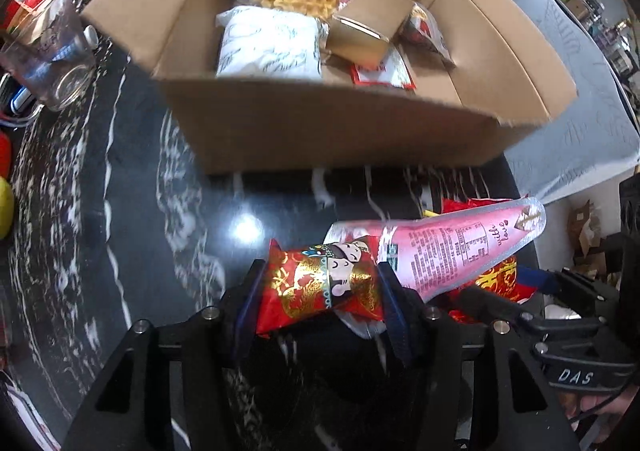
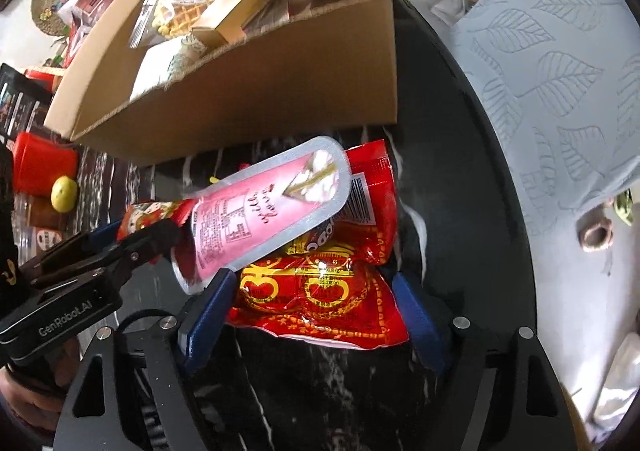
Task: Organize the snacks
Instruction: 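Grasp the small red-gold candy packet with the left tool while the right tool grasps the lollipop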
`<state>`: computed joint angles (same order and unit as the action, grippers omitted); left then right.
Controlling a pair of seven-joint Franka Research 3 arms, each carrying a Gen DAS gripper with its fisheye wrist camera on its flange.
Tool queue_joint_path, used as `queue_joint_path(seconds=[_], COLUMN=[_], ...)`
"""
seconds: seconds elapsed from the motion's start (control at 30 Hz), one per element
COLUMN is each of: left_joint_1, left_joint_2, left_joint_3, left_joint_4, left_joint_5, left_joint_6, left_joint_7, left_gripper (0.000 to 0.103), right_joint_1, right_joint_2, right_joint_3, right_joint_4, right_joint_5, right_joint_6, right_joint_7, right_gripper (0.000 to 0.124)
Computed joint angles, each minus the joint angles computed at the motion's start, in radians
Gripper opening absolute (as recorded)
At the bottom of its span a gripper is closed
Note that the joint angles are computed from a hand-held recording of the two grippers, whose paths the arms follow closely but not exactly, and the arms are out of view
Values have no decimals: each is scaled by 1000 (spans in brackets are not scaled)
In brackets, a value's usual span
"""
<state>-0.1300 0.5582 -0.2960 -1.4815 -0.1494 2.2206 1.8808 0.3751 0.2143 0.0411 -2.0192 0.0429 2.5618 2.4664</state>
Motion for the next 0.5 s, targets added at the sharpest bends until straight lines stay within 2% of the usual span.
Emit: queue_joint_path(seconds=[0.5], left_joint_1=[43], left_joint_2=[-233], left_joint_3=[14], left_joint_4=[-324], left_joint_5=[-60], left_joint_6=[28], left_joint_7=[147], left_gripper=[54], right_joint_1=[71], right_joint_2=[-100], right_joint_3=[53], right_joint_4=[-134], right_joint_5=[-60], right_joint_6=[-12], right_joint_7=[210], right_gripper=[80])
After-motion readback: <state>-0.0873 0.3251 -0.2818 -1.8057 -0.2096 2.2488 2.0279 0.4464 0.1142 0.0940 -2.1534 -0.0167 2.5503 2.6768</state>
